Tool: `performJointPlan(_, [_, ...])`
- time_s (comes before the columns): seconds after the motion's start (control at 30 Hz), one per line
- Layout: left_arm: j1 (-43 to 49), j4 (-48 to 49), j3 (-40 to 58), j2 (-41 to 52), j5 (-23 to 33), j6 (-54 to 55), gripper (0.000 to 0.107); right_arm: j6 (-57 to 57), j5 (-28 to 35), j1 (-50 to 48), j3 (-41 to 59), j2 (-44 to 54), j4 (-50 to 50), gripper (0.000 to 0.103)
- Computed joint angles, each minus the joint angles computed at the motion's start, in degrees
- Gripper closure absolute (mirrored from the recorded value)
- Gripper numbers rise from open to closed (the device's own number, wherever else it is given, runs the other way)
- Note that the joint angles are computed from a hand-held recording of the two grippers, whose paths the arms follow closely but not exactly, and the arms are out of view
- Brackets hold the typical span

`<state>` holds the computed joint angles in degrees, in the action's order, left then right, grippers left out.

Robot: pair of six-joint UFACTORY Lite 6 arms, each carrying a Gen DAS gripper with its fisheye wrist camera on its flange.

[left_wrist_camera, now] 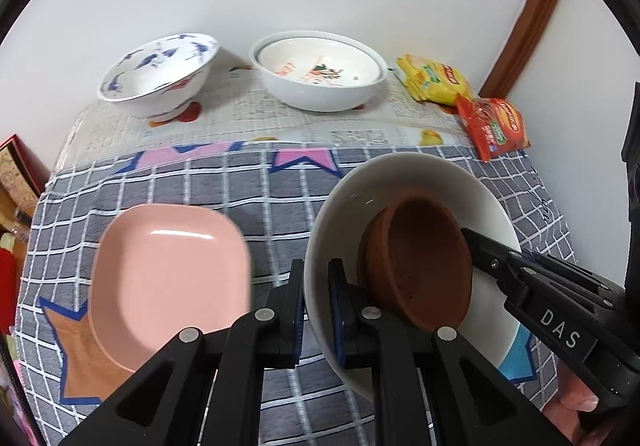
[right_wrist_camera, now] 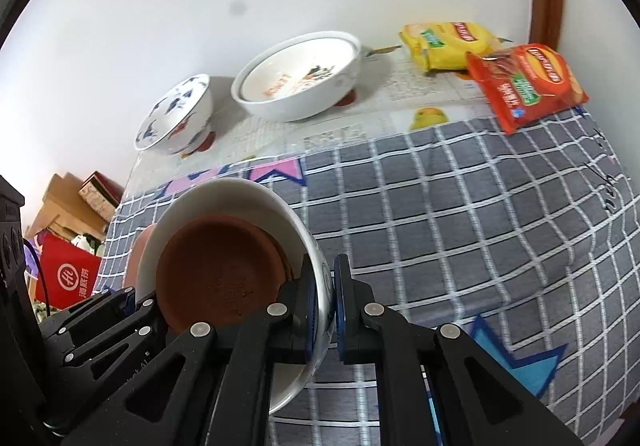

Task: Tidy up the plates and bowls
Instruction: 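Lower the white bowl with both grippers onto the pink plate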

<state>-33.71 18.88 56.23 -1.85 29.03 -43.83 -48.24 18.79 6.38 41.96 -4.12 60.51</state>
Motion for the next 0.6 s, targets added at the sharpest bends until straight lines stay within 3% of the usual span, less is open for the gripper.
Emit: performJointPlan(0.6, [19.7,-14.5,-13.5,-14.1,-2.0,23.7,0.096,21.1,-9.6,21.2,6.4,7.6,-10.4,0.095])
